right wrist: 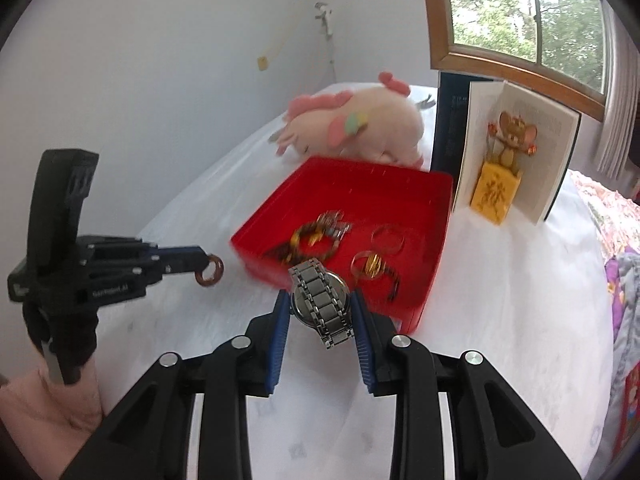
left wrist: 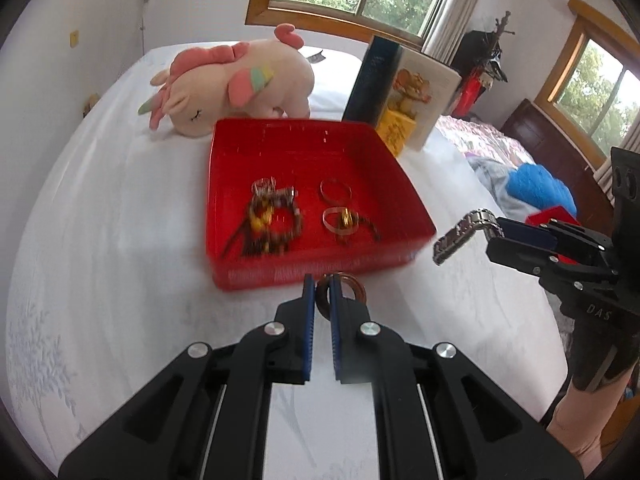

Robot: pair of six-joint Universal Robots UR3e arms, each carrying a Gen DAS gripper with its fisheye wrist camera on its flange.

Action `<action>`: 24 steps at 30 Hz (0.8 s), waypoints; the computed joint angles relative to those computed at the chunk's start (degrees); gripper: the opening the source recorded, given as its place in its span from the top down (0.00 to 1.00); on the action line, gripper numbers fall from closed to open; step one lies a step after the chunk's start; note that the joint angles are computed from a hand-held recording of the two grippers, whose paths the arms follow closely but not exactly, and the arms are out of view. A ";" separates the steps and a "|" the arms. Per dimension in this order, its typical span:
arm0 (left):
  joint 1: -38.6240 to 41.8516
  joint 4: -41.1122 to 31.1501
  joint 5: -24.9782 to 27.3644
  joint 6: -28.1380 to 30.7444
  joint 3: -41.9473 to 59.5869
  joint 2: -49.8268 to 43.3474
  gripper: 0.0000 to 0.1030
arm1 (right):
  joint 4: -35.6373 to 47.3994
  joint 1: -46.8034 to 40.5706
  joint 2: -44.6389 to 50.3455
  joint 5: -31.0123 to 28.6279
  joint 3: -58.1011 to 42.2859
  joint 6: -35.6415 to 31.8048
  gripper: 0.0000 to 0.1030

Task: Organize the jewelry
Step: 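Carry the brown ring and wristwatch into the red tin and open both tools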

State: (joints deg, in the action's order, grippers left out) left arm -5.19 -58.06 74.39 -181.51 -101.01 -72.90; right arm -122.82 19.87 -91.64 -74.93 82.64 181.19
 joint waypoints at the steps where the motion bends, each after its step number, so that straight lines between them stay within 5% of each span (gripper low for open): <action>1: -0.20 0.75 0.41 -0.43 1.11 -1.60 0.95 | -0.54 0.09 1.50 -0.59 -1.22 0.43 0.70; 11: -0.43 7.52 -0.03 -2.76 11.60 -20.45 0.95 | -3.66 -0.50 22.13 -2.57 -15.82 4.69 0.70; 24: -1.93 5.92 2.48 -2.59 20.87 -34.43 0.95 | -0.74 0.85 34.44 -3.99 -25.11 5.41 0.70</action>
State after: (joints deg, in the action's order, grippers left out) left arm -7.12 -52.14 76.87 -184.10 -80.14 -107.33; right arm -123.56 20.73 -57.20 -78.92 57.52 186.60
